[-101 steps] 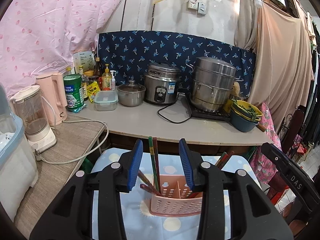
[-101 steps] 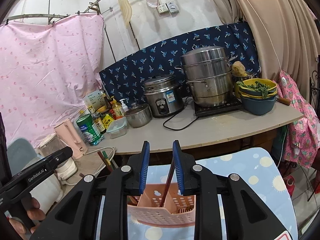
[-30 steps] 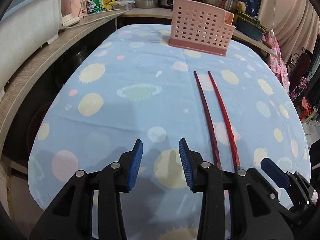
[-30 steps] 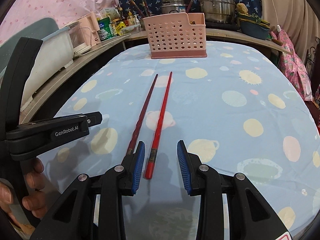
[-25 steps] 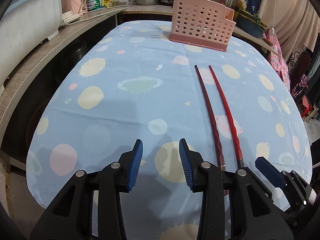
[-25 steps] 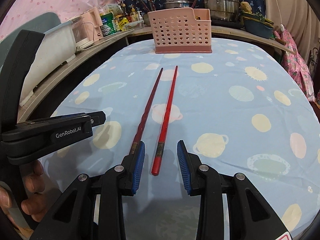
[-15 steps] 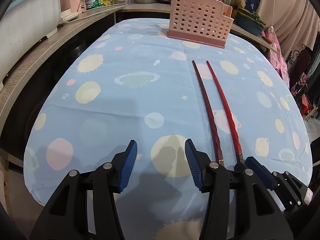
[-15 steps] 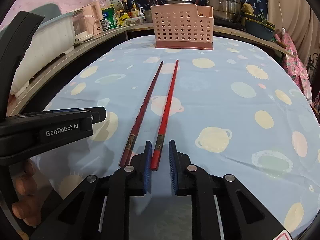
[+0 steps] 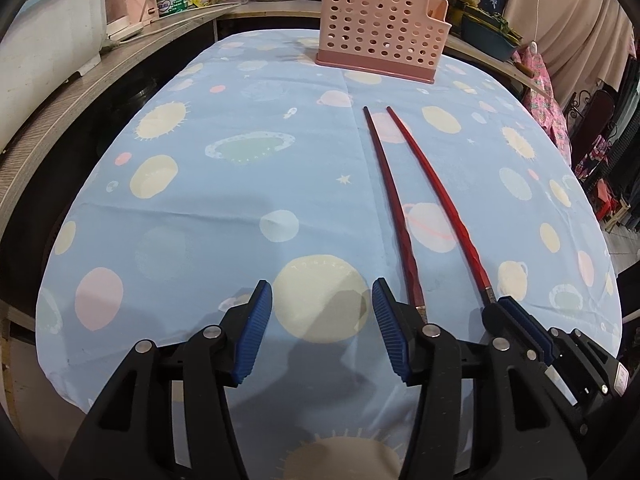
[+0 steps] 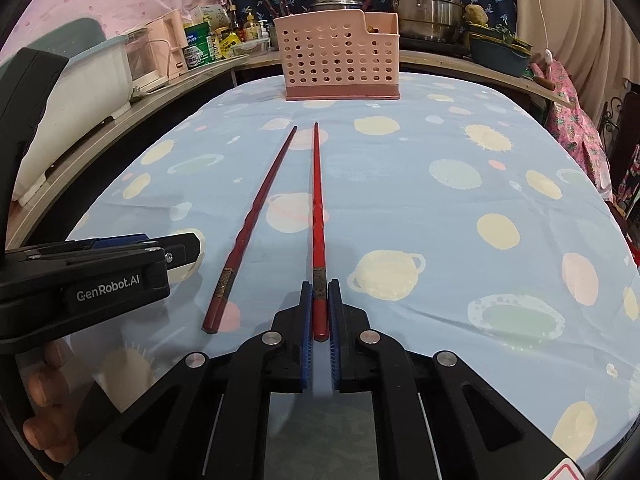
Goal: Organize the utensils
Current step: 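Close the right tool on the bright red chopstick's end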
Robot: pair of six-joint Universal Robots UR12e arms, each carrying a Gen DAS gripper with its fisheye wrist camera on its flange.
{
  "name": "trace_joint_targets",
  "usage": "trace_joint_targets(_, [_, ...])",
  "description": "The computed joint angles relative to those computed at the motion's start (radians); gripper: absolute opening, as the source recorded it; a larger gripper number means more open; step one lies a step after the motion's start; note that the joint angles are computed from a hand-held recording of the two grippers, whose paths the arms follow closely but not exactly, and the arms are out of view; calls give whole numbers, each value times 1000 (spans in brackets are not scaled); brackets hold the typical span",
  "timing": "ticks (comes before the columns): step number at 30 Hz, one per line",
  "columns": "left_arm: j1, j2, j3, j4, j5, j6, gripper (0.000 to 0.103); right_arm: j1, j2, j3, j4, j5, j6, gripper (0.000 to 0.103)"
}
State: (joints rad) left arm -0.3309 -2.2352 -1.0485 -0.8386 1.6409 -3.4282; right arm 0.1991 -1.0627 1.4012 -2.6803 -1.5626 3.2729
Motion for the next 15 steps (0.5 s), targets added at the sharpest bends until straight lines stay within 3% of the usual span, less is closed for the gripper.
trace_joint_targets(15, [-14, -3, 5, -8, -60, 23, 59, -24, -19, 32, -15, -6, 58, 7])
